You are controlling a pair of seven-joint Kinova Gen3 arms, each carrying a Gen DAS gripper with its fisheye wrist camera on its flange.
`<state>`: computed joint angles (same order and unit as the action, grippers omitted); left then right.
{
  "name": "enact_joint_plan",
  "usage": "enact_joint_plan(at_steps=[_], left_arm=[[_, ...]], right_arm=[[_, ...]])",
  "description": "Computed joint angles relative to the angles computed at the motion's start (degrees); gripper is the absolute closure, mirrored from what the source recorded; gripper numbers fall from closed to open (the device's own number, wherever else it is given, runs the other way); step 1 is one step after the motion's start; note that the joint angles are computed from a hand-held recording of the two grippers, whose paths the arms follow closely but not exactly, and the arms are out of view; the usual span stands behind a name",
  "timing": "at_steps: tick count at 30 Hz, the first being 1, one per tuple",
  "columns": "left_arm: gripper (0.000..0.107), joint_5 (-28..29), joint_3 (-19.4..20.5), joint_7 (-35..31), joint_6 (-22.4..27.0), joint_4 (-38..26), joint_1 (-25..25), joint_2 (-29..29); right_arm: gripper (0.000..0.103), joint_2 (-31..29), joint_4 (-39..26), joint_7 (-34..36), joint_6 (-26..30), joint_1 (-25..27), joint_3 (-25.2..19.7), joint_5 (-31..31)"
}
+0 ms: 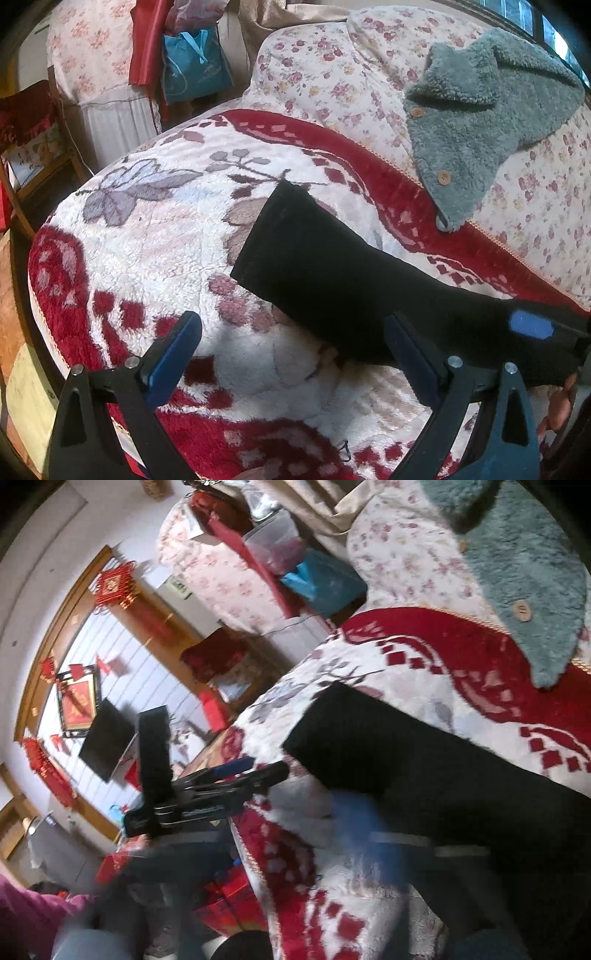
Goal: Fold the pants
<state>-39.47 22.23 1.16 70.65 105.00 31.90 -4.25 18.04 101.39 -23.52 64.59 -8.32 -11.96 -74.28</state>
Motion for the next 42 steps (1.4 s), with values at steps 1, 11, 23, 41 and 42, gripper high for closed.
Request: enact_joint_plan(at_steps=[1, 11, 23, 41, 42], left_arm=[[0.008, 0.11, -0.08, -0.09, -0.12, 0.1, -0.01, -0.17], [0.009, 1.54, -0.88, 0.05, -3.19, 2.57, -1.21, -1.77], [0.008, 3.17, -1.13, -1.65, -10.8, 6.66, -8.31, -2.98], [0.004, 0.21, -4.16, -1.57, -6.16, 3.48, -5.53, 3.09], [0.004, 0.32, -4.42, -2.26, -5.4, 2.94, -5.13, 3.68]], right_arm=[[0.0, 1.15, -1.15, -0.64, 2.2, 1.56, -0.9, 1.03], [0.0, -5.16, -1.54, -4.85, -7.52, -1.65, 2.38, 15.99], [0.0, 2.8, -14.3, -13.86, -6.09, -2.19, -1.96, 29.21], [0.031, 25.73, -50.81, -20.18, 1.72, -19.75, -3.11, 49.34], [0.031, 26.87, -52.4, -19.8, 3.24, -19.54, -3.13, 48.49]])
